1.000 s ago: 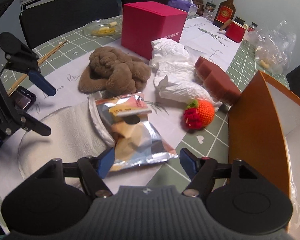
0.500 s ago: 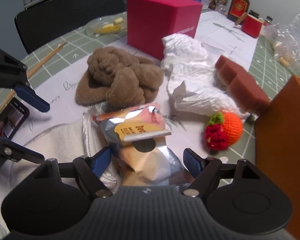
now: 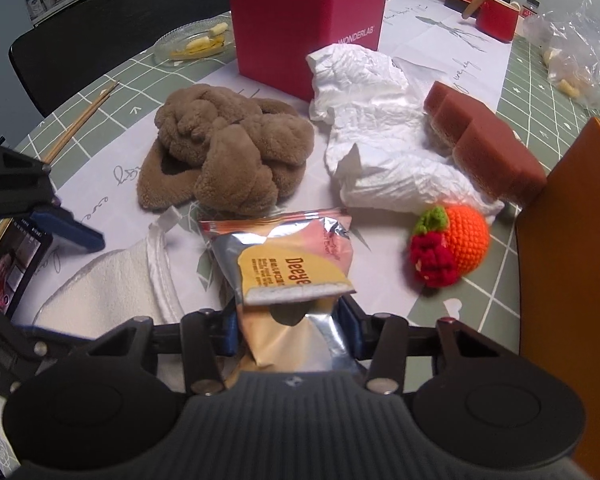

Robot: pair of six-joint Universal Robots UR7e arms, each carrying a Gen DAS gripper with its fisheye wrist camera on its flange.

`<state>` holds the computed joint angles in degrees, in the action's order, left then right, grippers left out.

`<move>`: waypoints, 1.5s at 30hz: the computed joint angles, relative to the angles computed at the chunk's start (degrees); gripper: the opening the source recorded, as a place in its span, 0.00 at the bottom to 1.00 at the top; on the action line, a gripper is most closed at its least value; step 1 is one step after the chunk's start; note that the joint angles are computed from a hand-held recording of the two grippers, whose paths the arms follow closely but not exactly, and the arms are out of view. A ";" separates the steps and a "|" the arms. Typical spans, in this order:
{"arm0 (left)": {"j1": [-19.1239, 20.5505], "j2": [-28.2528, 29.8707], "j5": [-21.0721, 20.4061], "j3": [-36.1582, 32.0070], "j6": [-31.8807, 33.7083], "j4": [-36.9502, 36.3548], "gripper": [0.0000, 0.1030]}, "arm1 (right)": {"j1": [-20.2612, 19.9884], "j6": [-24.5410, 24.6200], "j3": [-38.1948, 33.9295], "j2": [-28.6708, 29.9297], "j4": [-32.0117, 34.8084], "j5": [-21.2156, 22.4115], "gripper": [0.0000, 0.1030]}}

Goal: Organize soft objects
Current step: 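Grasp the white towel mitt with the left tool while the right tool holds the snack bag, then lift the towel mitt and snack bag with both tools toward the orange box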

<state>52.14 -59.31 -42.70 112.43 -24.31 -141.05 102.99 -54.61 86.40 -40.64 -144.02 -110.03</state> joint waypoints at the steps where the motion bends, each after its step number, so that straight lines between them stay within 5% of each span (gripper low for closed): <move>1: 0.03 0.26 0.38 0.30 0.79 -2.26 0.86 | -0.09 0.06 0.28 -0.30 0.16 0.07 0.46; 10: 0.45 4.57 -0.17 -0.87 8.14 -10.09 1.00 | -0.87 0.83 2.80 -3.00 2.13 2.11 0.45; 20: 1.08 6.22 -2.08 -2.47 11.58 -12.07 0.99 | -1.34 1.46 3.59 -3.93 2.37 2.69 0.45; 26: 0.98 6.56 -3.17 -3.55 11.93 -10.92 0.84 | -1.40 0.97 3.82 -4.11 2.06 2.25 0.45; 33: 1.22 5.93 -4.39 -3.97 11.49 -9.80 0.49 | -1.48 0.75 4.21 -4.52 1.80 1.73 0.45; 45: 0.26 4.06 -4.28 -3.54 10.50 -6.71 0.27 | -1.43 1.32 4.64 -5.51 2.53 1.95 0.45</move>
